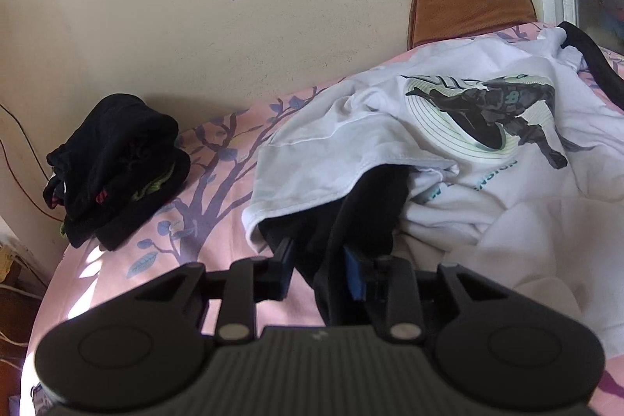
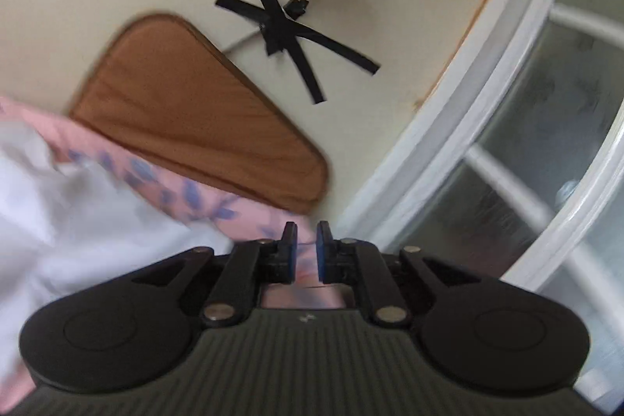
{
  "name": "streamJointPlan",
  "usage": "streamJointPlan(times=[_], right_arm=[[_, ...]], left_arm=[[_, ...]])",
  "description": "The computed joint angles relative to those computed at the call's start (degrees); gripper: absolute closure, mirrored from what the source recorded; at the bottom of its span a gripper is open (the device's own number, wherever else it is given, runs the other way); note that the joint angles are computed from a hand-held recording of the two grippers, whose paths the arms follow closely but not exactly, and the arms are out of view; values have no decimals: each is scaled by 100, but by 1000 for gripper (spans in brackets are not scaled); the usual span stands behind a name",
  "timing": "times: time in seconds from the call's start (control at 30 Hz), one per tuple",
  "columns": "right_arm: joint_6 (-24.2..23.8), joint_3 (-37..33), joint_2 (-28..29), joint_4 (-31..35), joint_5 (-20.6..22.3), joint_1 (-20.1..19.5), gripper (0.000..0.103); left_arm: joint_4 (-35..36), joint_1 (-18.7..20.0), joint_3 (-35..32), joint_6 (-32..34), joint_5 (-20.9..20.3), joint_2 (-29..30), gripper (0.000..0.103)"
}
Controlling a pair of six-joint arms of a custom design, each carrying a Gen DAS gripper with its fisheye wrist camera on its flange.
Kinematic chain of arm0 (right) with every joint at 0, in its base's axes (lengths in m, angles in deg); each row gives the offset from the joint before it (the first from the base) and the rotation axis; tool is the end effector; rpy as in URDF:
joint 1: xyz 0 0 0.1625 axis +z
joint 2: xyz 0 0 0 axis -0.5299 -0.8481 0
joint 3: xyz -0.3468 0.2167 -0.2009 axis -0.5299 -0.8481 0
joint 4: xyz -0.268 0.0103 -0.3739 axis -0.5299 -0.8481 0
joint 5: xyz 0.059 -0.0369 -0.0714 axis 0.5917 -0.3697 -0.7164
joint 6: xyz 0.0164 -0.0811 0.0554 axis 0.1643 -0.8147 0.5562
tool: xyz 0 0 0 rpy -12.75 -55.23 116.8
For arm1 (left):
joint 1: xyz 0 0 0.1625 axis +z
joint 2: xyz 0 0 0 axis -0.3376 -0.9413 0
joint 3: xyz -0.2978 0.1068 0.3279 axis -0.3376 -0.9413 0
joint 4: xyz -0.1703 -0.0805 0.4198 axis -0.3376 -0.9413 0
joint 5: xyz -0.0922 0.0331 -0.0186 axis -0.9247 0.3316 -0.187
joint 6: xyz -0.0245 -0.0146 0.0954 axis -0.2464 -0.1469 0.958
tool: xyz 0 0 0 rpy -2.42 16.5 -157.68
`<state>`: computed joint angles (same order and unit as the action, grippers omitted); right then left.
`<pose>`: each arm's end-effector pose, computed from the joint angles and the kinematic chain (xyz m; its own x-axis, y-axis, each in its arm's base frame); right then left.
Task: Fold small clothes
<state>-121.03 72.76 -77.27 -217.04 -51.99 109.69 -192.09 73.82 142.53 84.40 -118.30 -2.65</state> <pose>-0.0329 -0.6564 0.2577 -0.5462 0.2393 0.8027 -0.7025 0.3910 -0.5946 -0.1759 -0.5981 0.1148 -0.4149 0.3385 -0.8445 0.8376 0.5045 -0.2094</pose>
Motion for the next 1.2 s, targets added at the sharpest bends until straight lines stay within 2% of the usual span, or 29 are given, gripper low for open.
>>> streamJointPlan(times=[0.03, 0.07, 0.1, 0.13, 0.2, 0.27, 0.33, 0.4, 0.47, 0.53, 0.57, 0.63, 0.67, 0.73, 0.77, 0.8, 0.83, 0.87, 0.9, 0.93, 0.97, 1.0, 1.03, 1.1, 1.2], right_arm=[[490, 437, -252, 336, 503, -103, 80], [740, 840, -423, 576, 1037, -221, 72], [751, 1165, -509, 677, 1389, -305, 69], [577, 1444, -505, 668, 1616, -367, 65], [147, 1902, -375, 389, 1769, -426, 62], [-2, 2289, -317, 256, 1989, -538, 62], [-64, 2559, -328, 259, 2209, -643, 62], [-134, 2710, -220, 168, 2445, -778, 62], [-97, 2883, -329, 456, 2582, -843, 60], [-71, 3119, -462, 674, 2674, -919, 57], [-112, 3219, -495, 704, 2693, -942, 54], [-155, 3449, -530, 680, 2734, -993, 49], [-157, 3509, -539, 759, 2746, -1021, 45], [-170, 3593, -491, 806, 2667, -1037, 42], [-172, 3623, -415, 737, 2592, -1041, 42], [-166, 3622, -269, 565, 2527, -1042, 42], [-283, 3650, -57, 153, 2662, -1110, 42], [-333, 3627, 115, -136, 2646, -1093, 47], [-355, 3590, 247, -370, 2567, -1039, 55], [-341, 3543, 264, -391, 2466, -980, 90], [-226, 3520, 160, -209, 2428, -953, 97], [-153, 3510, 92, -146, 2402, -937, 97], [-165, 3508, 78, -322, 2334, -910, 97], [-218, 3550, -16, -786, 2228, -883, 97], [48, 3862, -714, -767, 2513, -1061, 97]], left_arm=[[-17, 5, -2, 58, 12, 0, 78], [-53, 9, -21, 136, 56, 11, 84], [-97, 13, -62, 234, 138, 35, 94], [-136, 0, -136, 339, 318, 79, 97], [-437, 13, -307, 734, 643, 188, 97], [-1203, 77, -646, 1579, 1099, 423, 96], [-2047, 188, -1174, 2353, 1611, 679, 92], [-1960, 284, -1442, 2167, 2017, 683, 74], [-1560, 217, -1053, 1497, 1776, 343, 72], [-1349, 34, -483, 1134, 1357, -24, 59], [-1098, -56, -189, 869, 1104, -236, 53], [-408, -235, 430, 279, 332, -740, 51], [-108, -300, 680, 83, -47, -959, 46], [276, -424, 1107, -136, -663, -1256, 31], [366, -459, 1237, -197, -821, -1325, 12], [348, -495, 1365, -286, -974, -1333, 2], [341, -557, 1471, -525, -1103, -1283, 2], [533, -553, 1503, -703, -1223, -1275, 2], [573, -594, 1540, -744, -1184, -1174, 7], [379, -664, 1566, -565, -979, -967, 16], [201, -734, 1554, -340, -718, -735, 52], [236, -750, 1501, -195, -475, -562, 87], [369, -753, 1443, -249, -321, -499, 99], [668, -715, 1456, -509, -309, -742, 99], [1269, -737, 1762, -649, -1148, -1740, 99]])
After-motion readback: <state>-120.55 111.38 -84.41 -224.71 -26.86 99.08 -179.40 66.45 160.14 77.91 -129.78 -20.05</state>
